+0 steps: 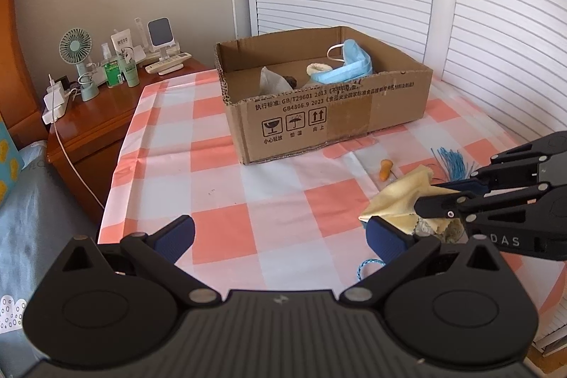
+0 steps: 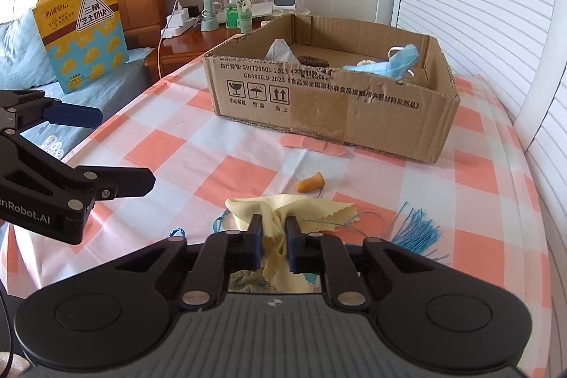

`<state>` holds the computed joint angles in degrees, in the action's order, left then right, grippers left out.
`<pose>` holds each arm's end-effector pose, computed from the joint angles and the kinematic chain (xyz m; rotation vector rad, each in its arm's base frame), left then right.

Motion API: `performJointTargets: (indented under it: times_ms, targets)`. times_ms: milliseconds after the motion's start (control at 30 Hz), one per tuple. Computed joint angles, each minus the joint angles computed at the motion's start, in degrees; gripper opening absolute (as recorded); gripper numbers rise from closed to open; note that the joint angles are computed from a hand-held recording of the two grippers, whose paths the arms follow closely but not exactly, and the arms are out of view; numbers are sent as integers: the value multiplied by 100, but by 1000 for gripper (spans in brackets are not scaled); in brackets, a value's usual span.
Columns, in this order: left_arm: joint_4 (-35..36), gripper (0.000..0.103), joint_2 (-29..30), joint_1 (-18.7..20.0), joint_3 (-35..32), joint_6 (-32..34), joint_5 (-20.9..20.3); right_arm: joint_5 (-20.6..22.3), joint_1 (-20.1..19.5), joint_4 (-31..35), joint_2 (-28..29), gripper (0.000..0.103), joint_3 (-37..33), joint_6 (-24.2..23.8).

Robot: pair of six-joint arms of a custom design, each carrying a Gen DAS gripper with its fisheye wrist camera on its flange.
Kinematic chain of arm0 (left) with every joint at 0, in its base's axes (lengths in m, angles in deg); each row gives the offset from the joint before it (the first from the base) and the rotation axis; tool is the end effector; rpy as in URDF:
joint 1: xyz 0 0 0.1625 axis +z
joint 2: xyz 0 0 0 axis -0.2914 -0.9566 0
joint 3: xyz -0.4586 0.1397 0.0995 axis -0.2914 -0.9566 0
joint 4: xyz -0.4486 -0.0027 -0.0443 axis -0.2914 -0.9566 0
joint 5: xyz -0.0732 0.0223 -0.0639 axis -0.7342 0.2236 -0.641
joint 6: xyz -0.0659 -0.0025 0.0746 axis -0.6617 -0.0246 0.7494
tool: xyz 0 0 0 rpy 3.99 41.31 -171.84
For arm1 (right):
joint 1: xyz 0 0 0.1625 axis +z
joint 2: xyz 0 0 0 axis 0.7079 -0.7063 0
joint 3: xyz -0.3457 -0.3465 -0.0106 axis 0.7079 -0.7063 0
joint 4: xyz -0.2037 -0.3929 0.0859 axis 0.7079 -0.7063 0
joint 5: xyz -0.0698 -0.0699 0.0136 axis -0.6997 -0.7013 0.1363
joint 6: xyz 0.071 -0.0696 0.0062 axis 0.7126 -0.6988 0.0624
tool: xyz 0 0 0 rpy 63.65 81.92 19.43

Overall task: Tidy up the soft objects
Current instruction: 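Close the right gripper on the yellow cloth and lift it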

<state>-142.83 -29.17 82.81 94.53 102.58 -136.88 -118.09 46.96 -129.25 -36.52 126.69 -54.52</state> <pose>-0.0936 -0.6590 0.0682 0.9479 2.2826 -0.7919 0.1138 -0.6150 0.0339 0.6298 -2.2949 0.8091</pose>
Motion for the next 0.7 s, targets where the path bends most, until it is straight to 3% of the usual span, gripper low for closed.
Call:
performJointTargets:
  times_ms: [367, 700]
  targets:
    - [152, 103, 36, -34, 5, 93, -154, -14, 25, -759, -215, 13, 199, -249]
    - [544, 102, 110, -103, -42, 286, -560, -359, -204, -1185, -341, 13, 497, -244]
